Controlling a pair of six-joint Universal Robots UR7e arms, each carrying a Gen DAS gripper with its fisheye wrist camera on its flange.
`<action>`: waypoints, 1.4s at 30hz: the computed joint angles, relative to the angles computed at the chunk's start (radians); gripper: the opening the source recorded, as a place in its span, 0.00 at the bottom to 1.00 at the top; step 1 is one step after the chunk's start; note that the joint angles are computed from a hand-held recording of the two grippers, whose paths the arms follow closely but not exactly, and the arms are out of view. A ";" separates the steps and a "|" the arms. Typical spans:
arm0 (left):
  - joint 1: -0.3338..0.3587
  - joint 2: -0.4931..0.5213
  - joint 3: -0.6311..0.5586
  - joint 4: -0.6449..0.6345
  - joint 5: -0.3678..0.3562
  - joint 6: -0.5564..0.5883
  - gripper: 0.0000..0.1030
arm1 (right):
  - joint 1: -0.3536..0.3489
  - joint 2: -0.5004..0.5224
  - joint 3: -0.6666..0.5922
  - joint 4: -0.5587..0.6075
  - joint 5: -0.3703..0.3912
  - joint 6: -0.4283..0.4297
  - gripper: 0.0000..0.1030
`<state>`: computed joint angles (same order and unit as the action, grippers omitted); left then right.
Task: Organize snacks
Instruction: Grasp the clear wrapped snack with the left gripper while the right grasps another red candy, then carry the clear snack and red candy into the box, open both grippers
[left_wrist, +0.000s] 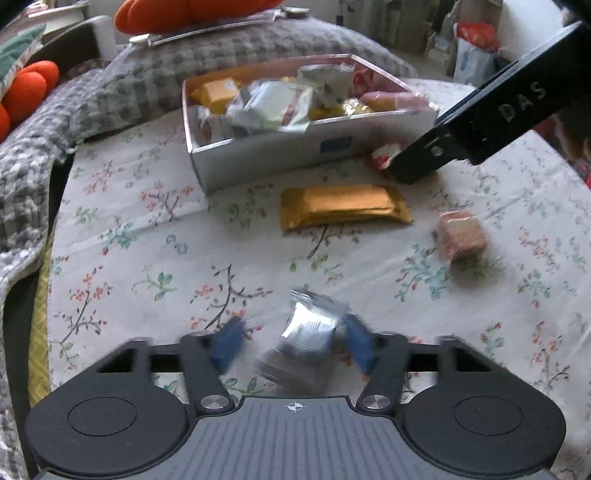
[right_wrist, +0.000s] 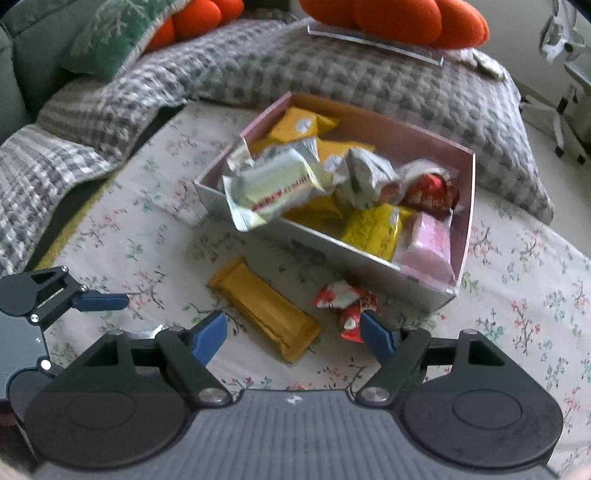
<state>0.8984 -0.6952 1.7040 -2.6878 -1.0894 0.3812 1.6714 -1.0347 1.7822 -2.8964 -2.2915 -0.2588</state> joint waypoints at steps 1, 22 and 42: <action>0.001 0.000 -0.003 0.000 0.001 0.003 0.40 | -0.001 0.003 -0.003 0.006 -0.003 0.004 0.74; 0.009 0.004 -0.033 -0.038 0.014 -0.098 0.20 | -0.028 0.024 0.006 -0.011 -0.033 -0.114 0.73; 0.005 -0.008 -0.025 -0.074 0.004 -0.102 0.20 | -0.041 0.065 -0.011 -0.103 -0.039 -0.136 0.23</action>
<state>0.9030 -0.7028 1.6787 -2.7619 -1.0851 0.2791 1.6305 -0.9701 1.7711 -2.9992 -2.3302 -0.3952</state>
